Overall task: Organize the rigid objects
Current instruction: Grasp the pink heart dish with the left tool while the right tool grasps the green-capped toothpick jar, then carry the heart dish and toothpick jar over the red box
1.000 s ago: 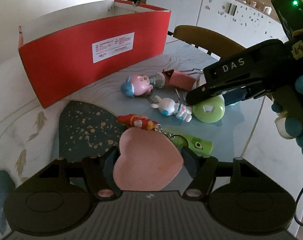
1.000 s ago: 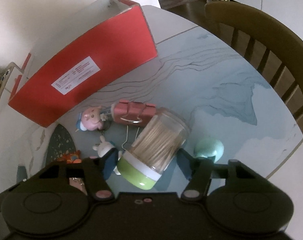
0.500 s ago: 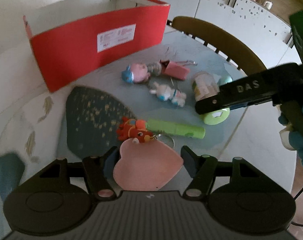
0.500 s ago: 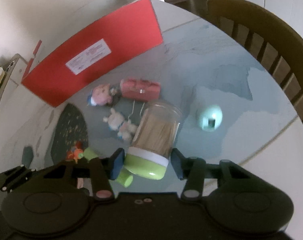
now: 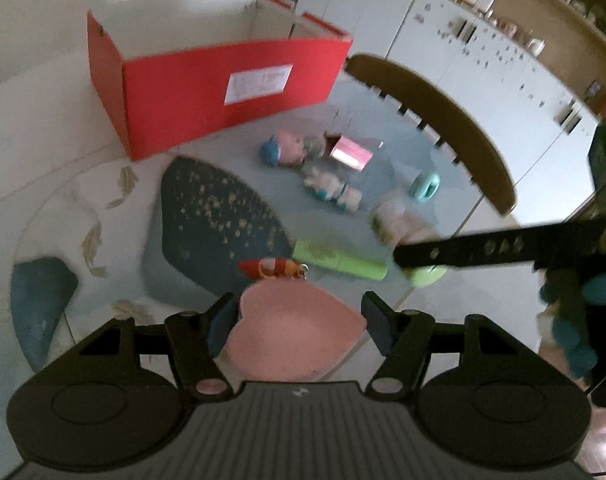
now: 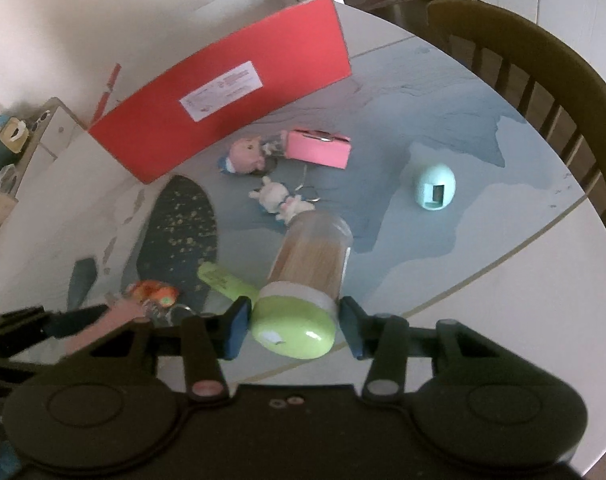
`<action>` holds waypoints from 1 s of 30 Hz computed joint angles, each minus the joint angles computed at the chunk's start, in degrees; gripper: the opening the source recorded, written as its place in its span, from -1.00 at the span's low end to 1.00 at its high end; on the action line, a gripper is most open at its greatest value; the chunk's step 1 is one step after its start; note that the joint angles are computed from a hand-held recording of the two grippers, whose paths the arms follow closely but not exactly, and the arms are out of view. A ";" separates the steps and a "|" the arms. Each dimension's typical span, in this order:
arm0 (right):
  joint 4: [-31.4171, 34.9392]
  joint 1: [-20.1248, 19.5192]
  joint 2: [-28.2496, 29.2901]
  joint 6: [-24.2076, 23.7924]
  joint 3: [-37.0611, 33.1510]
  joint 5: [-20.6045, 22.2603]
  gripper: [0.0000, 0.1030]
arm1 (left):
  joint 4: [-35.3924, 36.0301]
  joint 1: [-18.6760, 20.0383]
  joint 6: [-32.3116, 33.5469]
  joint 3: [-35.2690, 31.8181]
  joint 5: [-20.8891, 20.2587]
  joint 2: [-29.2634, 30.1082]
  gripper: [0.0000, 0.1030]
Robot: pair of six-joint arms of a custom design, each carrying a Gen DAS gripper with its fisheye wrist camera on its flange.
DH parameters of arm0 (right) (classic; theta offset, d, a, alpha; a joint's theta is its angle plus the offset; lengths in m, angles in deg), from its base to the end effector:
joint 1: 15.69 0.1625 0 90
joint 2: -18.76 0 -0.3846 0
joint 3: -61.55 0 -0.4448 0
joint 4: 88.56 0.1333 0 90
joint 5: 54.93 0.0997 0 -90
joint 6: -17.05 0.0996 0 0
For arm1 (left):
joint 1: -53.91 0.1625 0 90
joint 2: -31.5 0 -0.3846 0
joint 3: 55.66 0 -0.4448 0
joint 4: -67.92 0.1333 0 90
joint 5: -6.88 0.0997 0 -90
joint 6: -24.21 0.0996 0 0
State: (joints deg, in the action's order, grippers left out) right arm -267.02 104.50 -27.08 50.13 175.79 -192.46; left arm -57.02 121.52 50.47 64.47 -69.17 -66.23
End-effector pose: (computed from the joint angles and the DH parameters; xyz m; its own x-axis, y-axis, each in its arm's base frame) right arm 0.3275 -0.4439 -0.0041 -0.8534 0.3419 0.3934 -0.0078 0.7463 -0.6656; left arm -0.0366 -0.5017 0.3014 -0.6581 0.6875 -0.3071 0.7393 0.6673 -0.0906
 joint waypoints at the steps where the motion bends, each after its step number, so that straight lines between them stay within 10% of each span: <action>1: 0.00 0.21 0.01 0.15 -0.01 -0.09 -0.09 | -0.27 -0.23 0.45 0.07 -0.33 -0.46 0.31; 30: 3.56 5.35 -1.92 -5.56 -4.98 -5.99 -0.12 | -3.89 -2.11 1.57 -5.41 -2.28 1.25 0.31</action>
